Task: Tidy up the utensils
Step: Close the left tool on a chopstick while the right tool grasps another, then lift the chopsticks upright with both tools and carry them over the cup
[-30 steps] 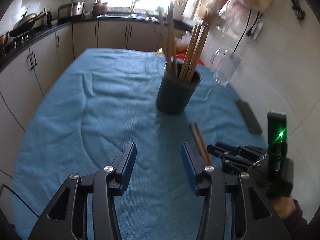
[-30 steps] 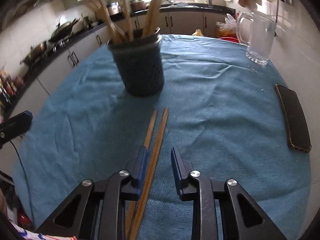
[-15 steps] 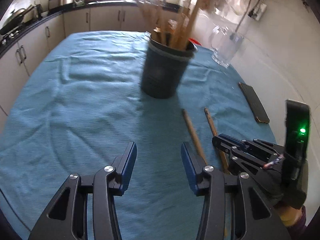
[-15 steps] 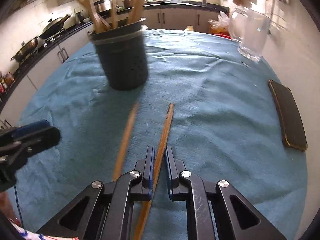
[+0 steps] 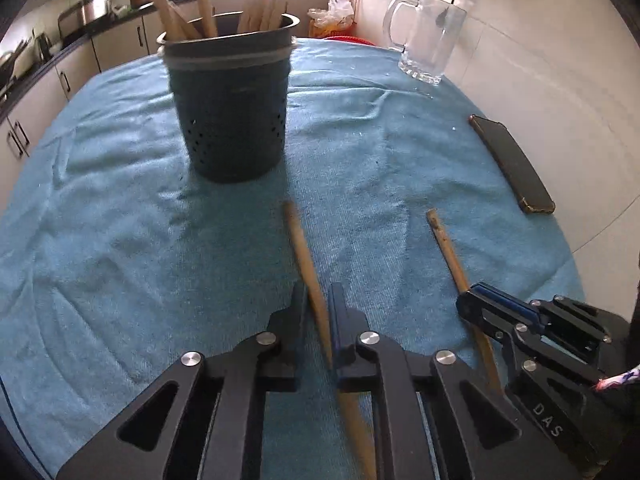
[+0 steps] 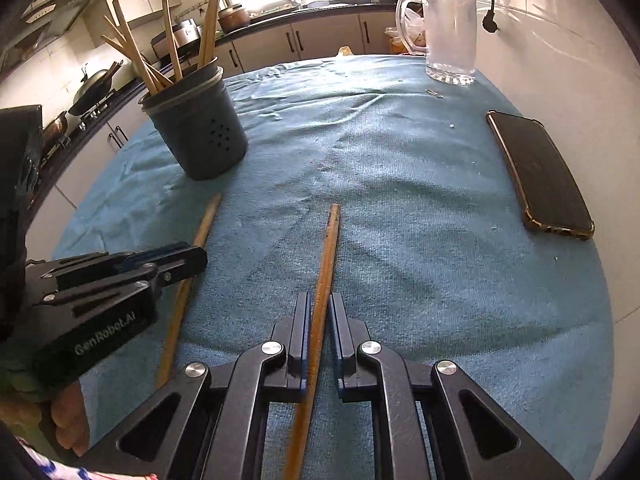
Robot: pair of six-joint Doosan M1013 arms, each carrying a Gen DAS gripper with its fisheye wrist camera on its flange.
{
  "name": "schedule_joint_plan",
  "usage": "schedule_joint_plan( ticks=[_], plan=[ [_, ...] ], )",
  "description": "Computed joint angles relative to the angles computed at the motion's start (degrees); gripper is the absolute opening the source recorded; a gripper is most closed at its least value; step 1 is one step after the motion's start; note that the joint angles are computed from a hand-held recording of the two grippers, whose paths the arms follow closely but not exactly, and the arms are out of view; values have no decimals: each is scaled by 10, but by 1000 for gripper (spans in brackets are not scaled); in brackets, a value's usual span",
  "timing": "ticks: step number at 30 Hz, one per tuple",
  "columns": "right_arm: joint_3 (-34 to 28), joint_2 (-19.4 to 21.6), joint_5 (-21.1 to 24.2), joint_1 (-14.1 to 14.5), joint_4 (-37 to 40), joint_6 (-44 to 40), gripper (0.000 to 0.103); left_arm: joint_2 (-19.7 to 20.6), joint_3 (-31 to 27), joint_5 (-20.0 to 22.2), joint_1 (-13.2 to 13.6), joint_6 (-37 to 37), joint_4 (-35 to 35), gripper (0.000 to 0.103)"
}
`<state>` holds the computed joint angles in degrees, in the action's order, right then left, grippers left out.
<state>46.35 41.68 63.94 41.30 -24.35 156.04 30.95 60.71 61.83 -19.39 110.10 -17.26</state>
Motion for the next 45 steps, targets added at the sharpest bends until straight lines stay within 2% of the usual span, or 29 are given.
schedule_joint_plan(
  ticks=[8, 10, 14, 17, 18, 25, 30, 33, 35, 38, 45],
  plan=[
    [-15, 5, 17, 11, 25, -27, 9, -21, 28, 32, 37, 34, -26, 7],
    [-27, 11, 29, 12, 23, -39, 16, -16, 19, 58, 47, 34, -42, 7],
    [-64, 30, 60, 8, 29, -62, 20, -11, 6, 61, 48, 29, -39, 9],
    [-97, 48, 88, 3, 30, -89, 20, -1, -10, 68, 42, 31, -28, 19],
    [-112, 56, 100, 1, 32, -99, 20, 4, -17, 68, 39, 30, -19, 19],
    [-207, 104, 167, -12, 40, -155, 17, 20, -38, 48, 27, 33, -8, 19],
    [-240, 122, 180, -14, 33, -164, 17, 8, -15, 14, 26, 51, -10, 19],
    [-240, 123, 179, -11, 20, -164, 16, 5, -6, -4, 23, 57, -9, 17],
    [-243, 126, 184, -9, 10, -166, 10, 1, 1, -17, 20, 47, 8, 7],
    [-219, 113, 168, -9, 12, -146, 7, -5, 7, -20, 24, 41, 4, 7],
    [-179, 86, 133, -2, -13, -115, 7, -44, 47, -81, 34, 47, -5, 7]
  ],
)
